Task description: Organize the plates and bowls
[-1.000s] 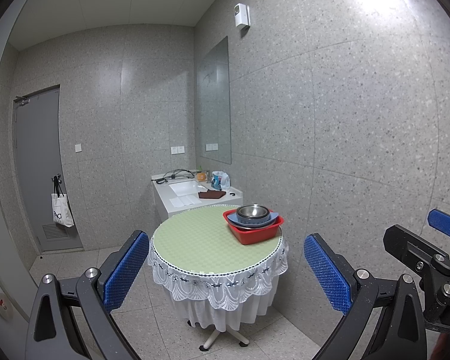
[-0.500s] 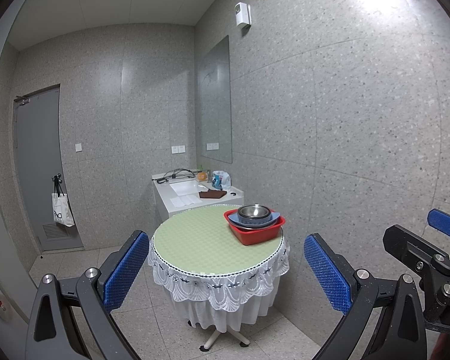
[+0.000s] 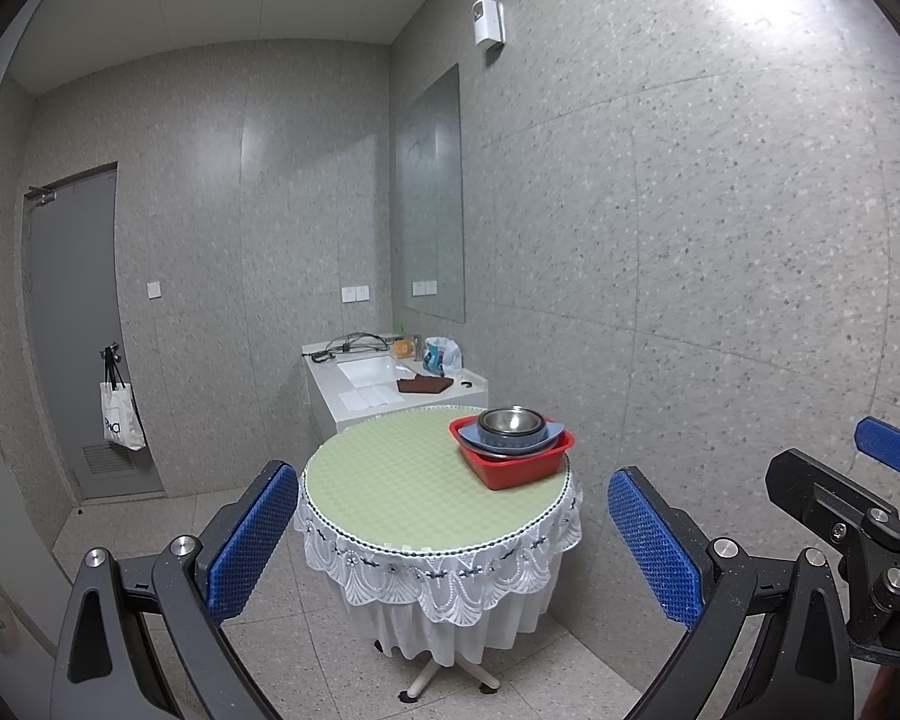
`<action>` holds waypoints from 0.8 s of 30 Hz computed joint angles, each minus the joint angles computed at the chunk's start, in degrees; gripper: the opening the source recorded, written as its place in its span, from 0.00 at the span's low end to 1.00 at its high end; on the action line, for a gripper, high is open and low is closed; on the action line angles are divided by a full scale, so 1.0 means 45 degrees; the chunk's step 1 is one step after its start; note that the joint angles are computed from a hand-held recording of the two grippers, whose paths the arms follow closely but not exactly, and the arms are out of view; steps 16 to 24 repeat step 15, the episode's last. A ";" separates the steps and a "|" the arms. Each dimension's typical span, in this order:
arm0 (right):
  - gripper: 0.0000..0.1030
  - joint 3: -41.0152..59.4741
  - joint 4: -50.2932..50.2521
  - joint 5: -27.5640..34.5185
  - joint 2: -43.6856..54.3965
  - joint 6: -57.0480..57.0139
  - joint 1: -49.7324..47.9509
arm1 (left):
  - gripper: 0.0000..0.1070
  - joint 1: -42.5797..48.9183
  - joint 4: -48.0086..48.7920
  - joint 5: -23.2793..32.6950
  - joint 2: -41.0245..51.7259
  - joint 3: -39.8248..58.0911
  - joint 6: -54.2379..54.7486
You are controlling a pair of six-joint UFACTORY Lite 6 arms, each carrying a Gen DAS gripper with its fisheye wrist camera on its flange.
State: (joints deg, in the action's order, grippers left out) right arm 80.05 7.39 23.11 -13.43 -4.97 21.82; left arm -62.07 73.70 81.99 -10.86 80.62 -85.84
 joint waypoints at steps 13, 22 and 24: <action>1.00 0.1431 -0.6313 -0.0108 0.1955 0.6687 0.2099 | 0.96 0.4359 -0.1026 -0.4497 -0.1963 -0.1606 0.1964; 1.00 0.2036 -0.7493 0.0122 0.2599 0.8000 0.2538 | 0.96 0.5774 -0.1673 -0.5857 -0.2277 -0.1742 0.2921; 1.00 0.2036 -0.7493 0.0122 0.2599 0.8000 0.2538 | 0.96 0.5774 -0.1673 -0.5857 -0.2277 -0.1742 0.2921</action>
